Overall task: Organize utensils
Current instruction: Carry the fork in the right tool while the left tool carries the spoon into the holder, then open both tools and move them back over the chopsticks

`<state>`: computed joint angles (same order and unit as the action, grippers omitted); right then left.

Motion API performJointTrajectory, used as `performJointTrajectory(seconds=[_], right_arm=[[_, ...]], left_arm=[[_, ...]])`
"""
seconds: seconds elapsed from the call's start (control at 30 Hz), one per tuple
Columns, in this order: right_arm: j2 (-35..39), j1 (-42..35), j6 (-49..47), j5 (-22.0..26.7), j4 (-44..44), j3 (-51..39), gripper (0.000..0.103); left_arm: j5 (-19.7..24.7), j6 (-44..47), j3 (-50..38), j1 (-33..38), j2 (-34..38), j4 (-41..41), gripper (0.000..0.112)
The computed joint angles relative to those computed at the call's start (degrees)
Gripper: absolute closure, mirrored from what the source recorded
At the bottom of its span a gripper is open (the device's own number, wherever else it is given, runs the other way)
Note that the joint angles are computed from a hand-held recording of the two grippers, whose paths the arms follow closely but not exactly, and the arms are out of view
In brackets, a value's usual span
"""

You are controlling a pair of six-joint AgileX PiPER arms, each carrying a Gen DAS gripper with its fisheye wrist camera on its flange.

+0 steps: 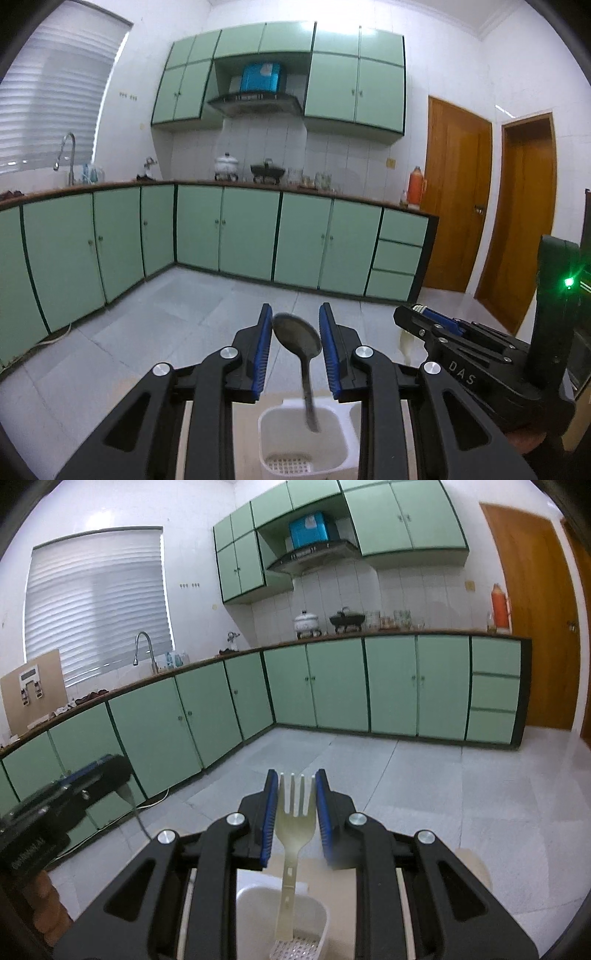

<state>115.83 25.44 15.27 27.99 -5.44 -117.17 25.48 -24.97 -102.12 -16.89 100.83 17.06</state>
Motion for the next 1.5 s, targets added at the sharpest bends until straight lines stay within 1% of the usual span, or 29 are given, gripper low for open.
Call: performJointTrajectory(seconds=[0.1,0.13,0.2,0.23,0.27,0.37,0.4,0.47,0.5,0.57,0.6,0.67,0.73,0.83,0.93,1.0,1.03,1.1,1.17,1.2,1.3,1.37,1.43,1.5], right_arm=[[-0.8,0.8,-0.2,-1.3,0.3,3.2,0.083],[-0.8,0.8,-2.1,-1.0,2.0,3.6,0.083],[-1.0,1.1,-2.2,-0.5,2.3,4.2,0.082],[-1.5,1.3,-1.5,-0.6,1.7,5.0,0.078],[-2.0,1.4,-1.4,-0.7,1.9,5.7,0.070],[-4.5,2.0,2.1,-1.9,-1.1,9.1,0.061],[-5.7,2.3,3.6,-2.3,-2.5,10.7,0.059],[-8.8,3.1,8.4,-3.2,-7.4,15.0,0.051],[-10.8,3.6,10.9,-3.7,-10.1,17.5,0.049],[-14.5,4.6,15.9,-4.3,-15.2,22.7,0.039],[-17.2,5.6,20.0,-4.1,-18.9,26.2,0.037],[-21.0,6.8,24.2,-4.0,-22.6,31.7,0.033],[-25.1,8.5,29.3,-3.5,-26.6,37.8,0.030],[-30.8,12.8,39.4,-0.5,-34.0,47.0,0.029],[-34.9,16.8,47.4,2.1,-37.9,53.7,0.029],[-37.4,20.8,52.5,5.1,-40.9,57.7,0.029],[-38.4,23.6,55.9,7.5,-42.8,59.5,0.030],[-40.0,27.4,60.4,9.8,-44.4,62.3,0.031],[-40.9,29.9,63.0,11.2,-44.4,64.2,0.036],[-41.1,31.5,64.2,11.9,-44.4,65.0,0.037],[-40.7,37.1,69.7,16.0,-47.1,66.9,0.042],[-40.5,39.6,72.9,17.4,-48.3,68.1,0.047],[-40.5,41.4,76.7,17.9,-49.4,69.4,0.049],[-40.6,42.1,78.2,17.2,-49.7,70.3,0.052]], left_arm=[[-0.6,0.4,2.3,0.6,-0.2,-0.9,0.088],[-0.6,0.3,2.8,0.7,-0.3,-1.0,0.087],[-0.3,1.1,3.4,1.1,-0.5,-2.3,0.086],[-0.2,1.3,4.1,1.2,-0.9,-2.7,0.085],[-0.2,1.0,4.7,1.3,-1.3,-2.7,0.084],[0.0,0.0,7.2,1.3,-3.5,-2.1,0.076],[0.3,-1.1,8.2,1.1,-4.6,-1.0,0.073],[0.8,-2.5,10.4,0.6,-6.9,0.5,0.069],[1.1,-3.1,11.4,0.4,-7.9,1.1,0.066],[1.5,-4.9,15.3,-0.5,-11.3,2.9,0.062],[2.2,-6.2,16.8,-1.2,-12.7,4.4,0.059],[3.8,-9.7,21.6,-3.0,-16.6,7.9,0.056],[4.9,-10.3,26.1,-4.3,-19.9,8.1,0.054],[7.5,-14.8,33.2,-7.5,-24.6,11.8,0.054],[10.7,-19.8,39.6,-11.8,-28.4,15.1,0.054],[12.0,-20.4,42.8,-13.3,-30.2,13.8,0.054],[13.0,-21.3,44.6,-14.6,-31.2,13.8,0.054],[15.0,-23.6,47.3,-16.7,-32.2,14.5,0.054],[16.2,-26.2,50.1,-18.7,-33.5,14.3,0.054],[17.1,-28.1,51.4,-20.2,-34.1,14.9,0.054],[18.6,-33.1,54.6,-23.6,-35.3,17.5,0.054],[19.4,-36.1,56.5,-25.4,-35.8,18.7,0.054],[19.4,-38.6,58.1,-27.0,-36.0,20.2,0.054],[19.9,-42.1,59.6,-29.4,-36.0,23.1,0.054]])
